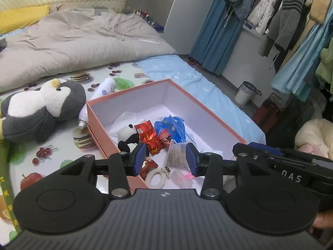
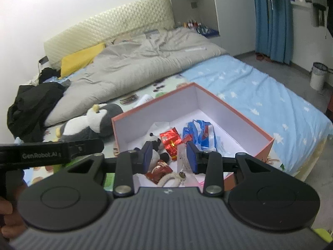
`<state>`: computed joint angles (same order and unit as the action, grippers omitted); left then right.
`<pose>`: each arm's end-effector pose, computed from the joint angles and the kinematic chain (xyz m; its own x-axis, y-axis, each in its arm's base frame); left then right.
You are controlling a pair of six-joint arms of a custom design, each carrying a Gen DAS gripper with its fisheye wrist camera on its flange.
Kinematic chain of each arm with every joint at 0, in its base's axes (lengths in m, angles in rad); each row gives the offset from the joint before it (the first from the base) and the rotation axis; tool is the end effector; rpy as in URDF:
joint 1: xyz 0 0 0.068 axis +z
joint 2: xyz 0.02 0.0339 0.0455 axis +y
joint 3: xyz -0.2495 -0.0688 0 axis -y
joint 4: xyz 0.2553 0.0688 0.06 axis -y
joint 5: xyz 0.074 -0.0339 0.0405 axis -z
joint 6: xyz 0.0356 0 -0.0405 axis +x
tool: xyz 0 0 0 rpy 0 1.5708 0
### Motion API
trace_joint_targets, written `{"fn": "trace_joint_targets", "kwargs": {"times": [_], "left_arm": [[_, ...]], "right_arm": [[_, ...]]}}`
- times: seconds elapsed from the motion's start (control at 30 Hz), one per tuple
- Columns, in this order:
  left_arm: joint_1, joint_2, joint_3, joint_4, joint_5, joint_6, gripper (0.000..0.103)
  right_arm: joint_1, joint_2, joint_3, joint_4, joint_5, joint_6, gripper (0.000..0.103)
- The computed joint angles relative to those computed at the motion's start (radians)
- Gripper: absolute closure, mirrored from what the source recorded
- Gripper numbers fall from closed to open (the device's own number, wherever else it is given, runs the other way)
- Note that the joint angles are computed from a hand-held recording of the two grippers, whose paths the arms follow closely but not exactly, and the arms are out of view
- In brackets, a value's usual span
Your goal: Organize soft objects
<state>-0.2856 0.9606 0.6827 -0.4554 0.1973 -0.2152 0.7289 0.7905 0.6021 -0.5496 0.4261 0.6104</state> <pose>0.2090 -0.0687 0.2327 -0.7162 -0.0079 -0.6978 0.2693 0.9194 -0.2868 0.1480 0.1124 0.2303 -0.6281 0.1389 -0.7656 -0.0224 0.9803 0.1962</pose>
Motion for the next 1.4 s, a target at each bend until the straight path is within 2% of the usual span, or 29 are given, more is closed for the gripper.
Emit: {"fn": "trace_joint_targets", "kwargs": {"times": [0.23,0.47,0.8,0.83,0.87,0.9,0.97,1.07,1.17,1.4], "left_arm": [[-0.013,-0.219,-0.057,-0.128,-0.021,-0.017,0.054],[-0.038,-0.415,-0.102,-0.258,-0.045,-0.046,0.054],[-0.137,-0.585,-0.127,-0.392,-0.153,-0.120,0.053],[-0.150,-0.591,-0.127,-0.396,-0.165,-0.132,0.047],[-0.160,-0.595,-0.127,-0.397,-0.175,-0.139,0.038],[-0.176,-0.598,-0.127,-0.399,-0.192,-0.149,0.033],[-0.202,-0.601,-0.127,-0.402,-0.220,-0.160,0.014],[-0.232,-0.610,-0.125,-0.409,-0.245,-0.169,0.004],[-0.266,-0.595,-0.116,-0.419,-0.289,-0.186,0.002],[-0.258,-0.575,-0.114,-0.419,-0.306,-0.201,0.000]], "right_arm": [[0.190,-0.064,0.007,-0.118,0.133,0.118,0.064],[0.399,-0.058,0.033,-0.237,0.285,0.280,0.064],[0.493,-0.069,0.017,-0.301,0.320,0.384,0.064],[0.495,-0.074,0.015,-0.311,0.323,0.389,0.062],[0.500,-0.076,0.014,-0.324,0.329,0.402,0.049],[0.500,-0.081,0.014,-0.334,0.333,0.411,0.029],[0.501,-0.102,0.005,-0.353,0.349,0.430,0.010],[0.485,-0.123,0.002,-0.389,0.351,0.434,0.010],[0.475,-0.151,-0.010,-0.407,0.351,0.444,0.010],[0.495,-0.161,-0.017,-0.435,0.381,0.478,0.010]]}}
